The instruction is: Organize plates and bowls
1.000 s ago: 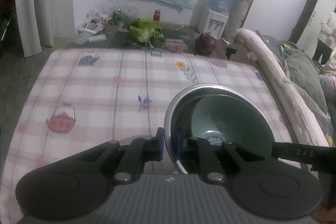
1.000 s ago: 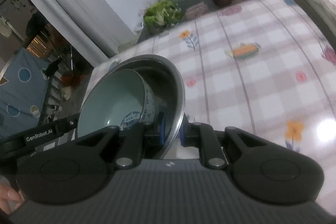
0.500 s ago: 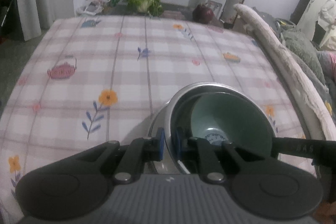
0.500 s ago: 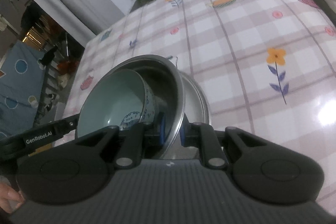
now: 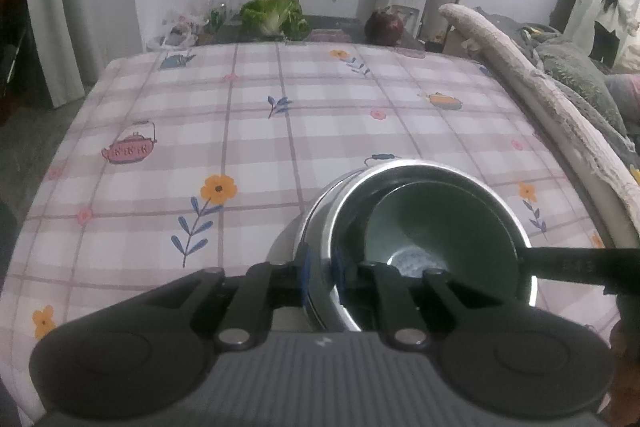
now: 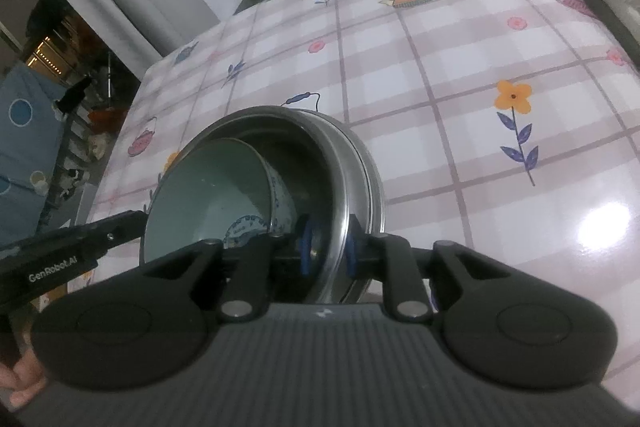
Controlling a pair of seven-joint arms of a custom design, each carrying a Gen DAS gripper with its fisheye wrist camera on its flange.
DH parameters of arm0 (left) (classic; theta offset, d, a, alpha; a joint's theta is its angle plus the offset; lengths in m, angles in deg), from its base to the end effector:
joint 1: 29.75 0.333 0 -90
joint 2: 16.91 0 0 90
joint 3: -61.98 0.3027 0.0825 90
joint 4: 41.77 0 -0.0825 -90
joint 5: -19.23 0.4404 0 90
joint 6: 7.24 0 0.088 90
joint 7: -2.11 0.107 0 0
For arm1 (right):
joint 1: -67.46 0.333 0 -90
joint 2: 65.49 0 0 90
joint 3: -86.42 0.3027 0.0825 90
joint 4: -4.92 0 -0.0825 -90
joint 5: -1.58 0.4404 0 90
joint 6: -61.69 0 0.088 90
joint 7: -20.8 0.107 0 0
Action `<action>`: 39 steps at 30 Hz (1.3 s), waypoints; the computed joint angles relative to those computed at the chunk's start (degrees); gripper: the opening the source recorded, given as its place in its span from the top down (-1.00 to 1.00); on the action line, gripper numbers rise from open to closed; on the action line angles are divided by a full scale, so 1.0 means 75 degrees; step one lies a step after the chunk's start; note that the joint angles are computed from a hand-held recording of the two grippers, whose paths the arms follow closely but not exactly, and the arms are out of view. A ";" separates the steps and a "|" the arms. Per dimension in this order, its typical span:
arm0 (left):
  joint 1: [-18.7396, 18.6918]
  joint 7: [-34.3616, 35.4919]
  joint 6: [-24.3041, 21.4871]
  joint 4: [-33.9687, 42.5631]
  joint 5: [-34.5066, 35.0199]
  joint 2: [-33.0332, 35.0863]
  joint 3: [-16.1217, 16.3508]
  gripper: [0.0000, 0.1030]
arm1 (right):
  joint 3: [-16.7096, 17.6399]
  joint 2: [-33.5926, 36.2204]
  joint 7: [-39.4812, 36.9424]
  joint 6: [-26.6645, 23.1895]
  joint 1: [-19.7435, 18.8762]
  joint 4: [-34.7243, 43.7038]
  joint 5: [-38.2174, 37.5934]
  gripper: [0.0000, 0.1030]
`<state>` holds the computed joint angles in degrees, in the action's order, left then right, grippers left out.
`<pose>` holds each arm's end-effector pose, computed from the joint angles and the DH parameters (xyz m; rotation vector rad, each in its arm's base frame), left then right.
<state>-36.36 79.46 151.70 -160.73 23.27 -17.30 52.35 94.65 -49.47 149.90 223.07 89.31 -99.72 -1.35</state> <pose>0.6164 -0.1829 0.4734 -1.7447 1.9668 -0.7980 0.6255 0.3564 0.4258 -1.6009 1.8336 -0.1603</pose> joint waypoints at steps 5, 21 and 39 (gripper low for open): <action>0.0034 -0.0021 0.0065 -0.0189 -0.0069 -0.0290 -0.0017 0.11 | -0.0253 -0.0333 0.0497 0.0299 0.0168 -0.0347 -0.0514 0.43; 0.0344 -0.0832 -0.0381 -0.0756 0.1305 -0.1164 -0.0393 -0.83 | -0.0354 -0.1679 0.3211 -0.0329 0.0597 -0.1219 -0.4629 -0.75; 0.0664 -0.2033 -0.0977 -0.1564 0.1716 -0.1880 -0.0851 -0.99 | 0.0254 -0.2338 0.4332 -0.1653 0.0684 -0.1570 -0.5911 -0.97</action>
<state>-31.38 64.21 144.38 -172.45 36.14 -31.39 45.97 96.56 -67.00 182.39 210.67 94.43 -111.49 -45.68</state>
